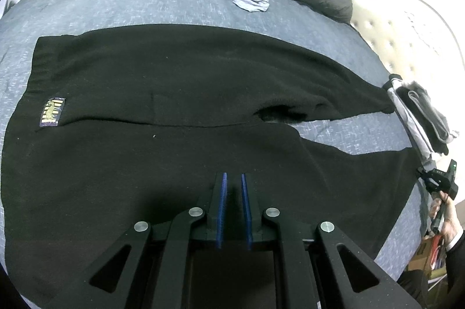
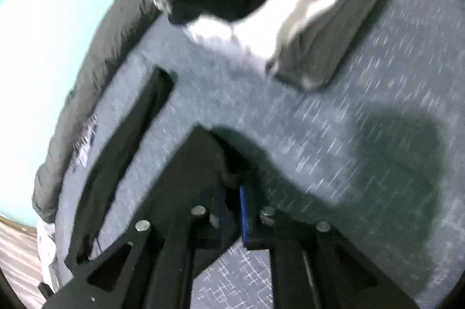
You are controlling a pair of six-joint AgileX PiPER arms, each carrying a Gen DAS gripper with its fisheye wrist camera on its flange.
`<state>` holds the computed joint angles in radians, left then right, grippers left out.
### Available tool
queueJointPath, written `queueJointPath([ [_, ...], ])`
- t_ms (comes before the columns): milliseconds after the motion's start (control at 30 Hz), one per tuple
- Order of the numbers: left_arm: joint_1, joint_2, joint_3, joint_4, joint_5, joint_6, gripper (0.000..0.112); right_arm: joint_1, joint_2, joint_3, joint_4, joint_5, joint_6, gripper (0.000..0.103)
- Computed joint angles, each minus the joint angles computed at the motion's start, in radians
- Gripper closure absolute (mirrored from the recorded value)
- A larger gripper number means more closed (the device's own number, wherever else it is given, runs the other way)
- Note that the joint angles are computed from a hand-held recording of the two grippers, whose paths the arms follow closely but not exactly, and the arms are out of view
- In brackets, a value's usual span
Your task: Fold clothes
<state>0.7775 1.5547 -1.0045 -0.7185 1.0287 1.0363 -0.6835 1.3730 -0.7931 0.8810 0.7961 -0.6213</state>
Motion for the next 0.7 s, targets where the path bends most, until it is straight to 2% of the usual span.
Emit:
queueJointPath([
  [167, -0.012, 0.004, 0.003, 0.005, -0.011, -0.002, 0.101, -0.076, 0.037, -0.014, -0.022, 0.013, -0.026, 0.097],
  [400, -0.019, 0.005, 0.005, 0.010, -0.021, 0.000, 0.101, -0.061, 0.080, -0.006, -0.034, -0.023, -0.052, 0.095],
  [500, -0.019, 0.007, 0.004, 0.011, -0.026, -0.004, 0.101, -0.045, 0.042, -0.017, -0.107, -0.039, 0.001, 0.088],
  [567, -0.013, 0.007, 0.001, 0.008, -0.026, -0.002, 0.101, -0.022, 0.008, -0.030, -0.169, -0.055, 0.043, 0.087],
  [700, 0.001, 0.012, -0.003, 0.004, -0.028, 0.005, 0.101, 0.013, -0.065, -0.052, -0.183, -0.016, 0.046, 0.086],
])
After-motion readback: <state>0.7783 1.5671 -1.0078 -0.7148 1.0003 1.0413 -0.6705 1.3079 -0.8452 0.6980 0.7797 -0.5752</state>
